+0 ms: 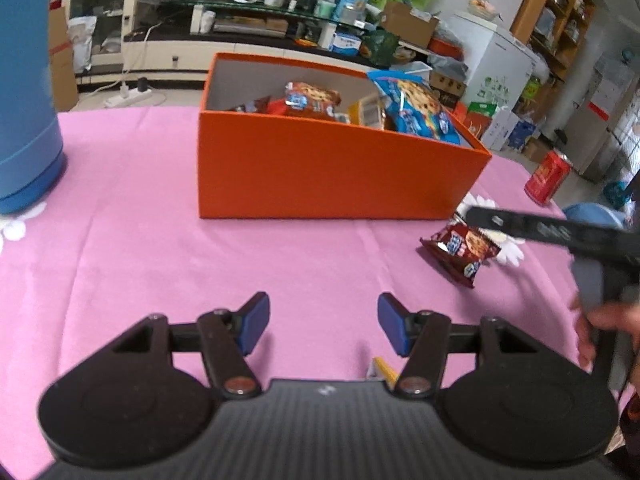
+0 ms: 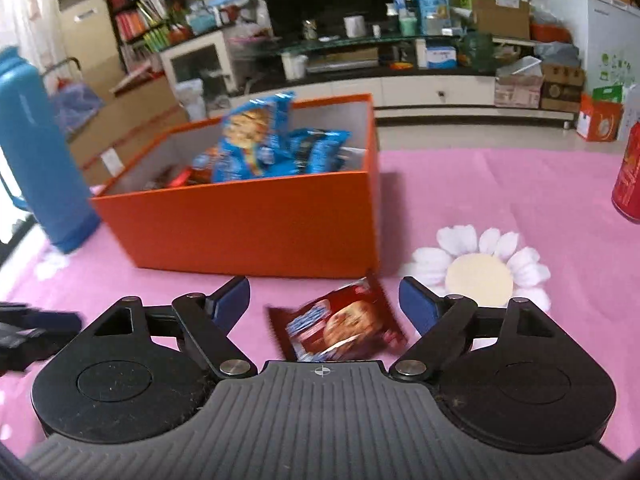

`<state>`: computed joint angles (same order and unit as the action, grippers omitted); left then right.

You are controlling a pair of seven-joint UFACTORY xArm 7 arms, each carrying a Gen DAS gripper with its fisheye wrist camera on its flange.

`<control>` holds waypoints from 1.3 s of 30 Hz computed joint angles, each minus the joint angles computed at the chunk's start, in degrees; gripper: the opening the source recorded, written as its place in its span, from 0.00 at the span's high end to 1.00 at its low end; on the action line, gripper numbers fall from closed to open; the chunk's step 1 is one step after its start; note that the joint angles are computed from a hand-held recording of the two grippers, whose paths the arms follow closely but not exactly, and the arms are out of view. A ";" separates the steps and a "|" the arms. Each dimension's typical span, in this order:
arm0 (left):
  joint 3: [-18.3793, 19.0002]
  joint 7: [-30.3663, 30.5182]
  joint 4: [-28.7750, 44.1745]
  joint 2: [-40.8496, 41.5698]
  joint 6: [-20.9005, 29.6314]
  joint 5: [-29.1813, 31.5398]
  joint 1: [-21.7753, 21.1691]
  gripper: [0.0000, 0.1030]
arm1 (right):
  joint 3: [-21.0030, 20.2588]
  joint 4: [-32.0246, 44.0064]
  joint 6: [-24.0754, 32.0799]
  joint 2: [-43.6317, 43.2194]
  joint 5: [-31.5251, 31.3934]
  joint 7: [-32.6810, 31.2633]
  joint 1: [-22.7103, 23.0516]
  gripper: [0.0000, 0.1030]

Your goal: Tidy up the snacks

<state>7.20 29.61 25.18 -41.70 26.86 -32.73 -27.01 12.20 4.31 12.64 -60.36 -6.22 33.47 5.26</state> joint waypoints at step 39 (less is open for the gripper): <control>-1.03 28.98 4.94 1.13 23.88 -2.35 6.74 0.40 | 1.53 3.51 -3.48 5.97 -2.40 -0.46 -1.54 0.19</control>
<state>6.17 58.60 30.13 -40.57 50.75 -35.07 -20.26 13.73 7.82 9.17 -54.38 -8.61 33.01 3.72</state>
